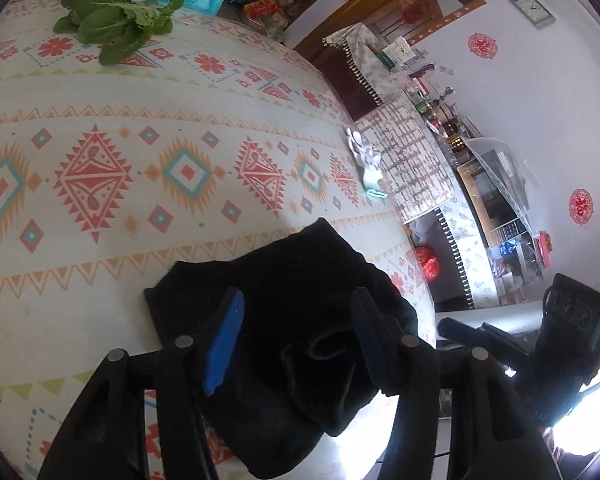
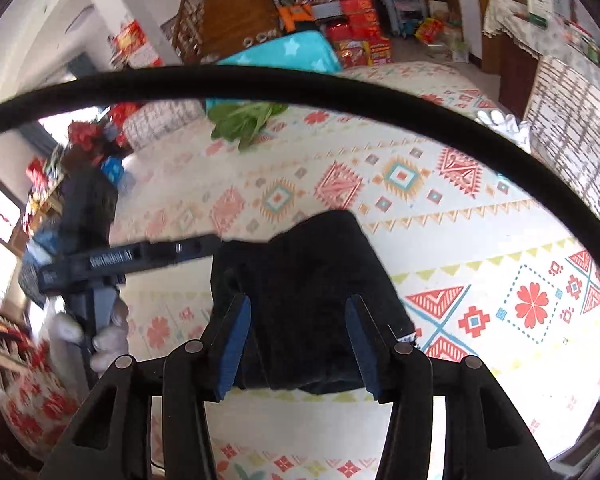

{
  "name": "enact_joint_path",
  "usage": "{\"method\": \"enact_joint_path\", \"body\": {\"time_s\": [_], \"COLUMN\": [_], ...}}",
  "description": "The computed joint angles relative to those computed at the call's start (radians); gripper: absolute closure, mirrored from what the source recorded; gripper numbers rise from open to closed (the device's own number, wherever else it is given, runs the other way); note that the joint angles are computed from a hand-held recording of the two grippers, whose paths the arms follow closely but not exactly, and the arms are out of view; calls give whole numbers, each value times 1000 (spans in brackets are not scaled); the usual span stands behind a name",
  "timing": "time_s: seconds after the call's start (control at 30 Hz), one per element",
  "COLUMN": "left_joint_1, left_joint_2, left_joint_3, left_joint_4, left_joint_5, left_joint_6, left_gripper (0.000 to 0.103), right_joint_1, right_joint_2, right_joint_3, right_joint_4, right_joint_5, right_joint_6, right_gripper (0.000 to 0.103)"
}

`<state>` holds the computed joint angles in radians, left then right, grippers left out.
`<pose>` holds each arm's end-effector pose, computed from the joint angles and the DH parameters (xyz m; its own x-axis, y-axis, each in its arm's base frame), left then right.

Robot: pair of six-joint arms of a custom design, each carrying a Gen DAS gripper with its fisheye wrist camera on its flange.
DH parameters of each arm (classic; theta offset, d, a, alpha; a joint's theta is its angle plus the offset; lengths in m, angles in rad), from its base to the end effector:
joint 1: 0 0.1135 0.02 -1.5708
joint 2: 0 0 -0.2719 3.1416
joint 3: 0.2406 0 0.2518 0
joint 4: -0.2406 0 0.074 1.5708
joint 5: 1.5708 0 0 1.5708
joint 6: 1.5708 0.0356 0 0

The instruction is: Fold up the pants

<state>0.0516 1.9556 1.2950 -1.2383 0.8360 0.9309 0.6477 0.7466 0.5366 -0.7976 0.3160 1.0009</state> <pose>0.3214 -0.0099 0.1702 -0.7838 0.4980 -0.3710 0.5951 0.4316 -0.6779 0.1101 0.0694 0.2147 -0.7353 0.4472 -0.5093 0.3297 0.8925 0.3077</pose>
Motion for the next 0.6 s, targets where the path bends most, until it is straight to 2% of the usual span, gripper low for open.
{"method": "enact_joint_path", "body": {"time_s": [0.07,0.2,0.23,0.27,0.3,0.33,0.47,0.53,0.6], "left_joint_1": [-35,-138,-164,-173,-168,-160,-123,-90,-54], "left_joint_2": [0,-50,-83,-84,-72,-66,-70,-53,-42], "left_joint_3": [-20,-108,-143,-145,-131,-120,-79,-31,14], "left_joint_4": [3,137,203,211,186,163,108,40,-19], "left_joint_5": [-4,-53,-84,-89,-79,-69,-62,-38,-20], "left_joint_6": [-13,-109,-146,-152,-141,-132,-96,-59,-22], "left_gripper": [47,48,63,67,72,75,79,79,79], "right_joint_1": [81,167,169,178,187,170,156,148,142], "right_joint_2": [98,251,275,310,340,337,309,295,294], "right_joint_3": [3,-9,-24,-27,-31,-57,-55,-47,-30], "right_joint_4": [12,82,110,124,139,189,214,239,270], "right_joint_5": [43,85,76,71,59,21,8,-16,-48], "right_joint_6": [21,21,9,13,17,5,-11,-31,-55], "right_gripper": [41,41,42,64,79,87,93,101,101]}}
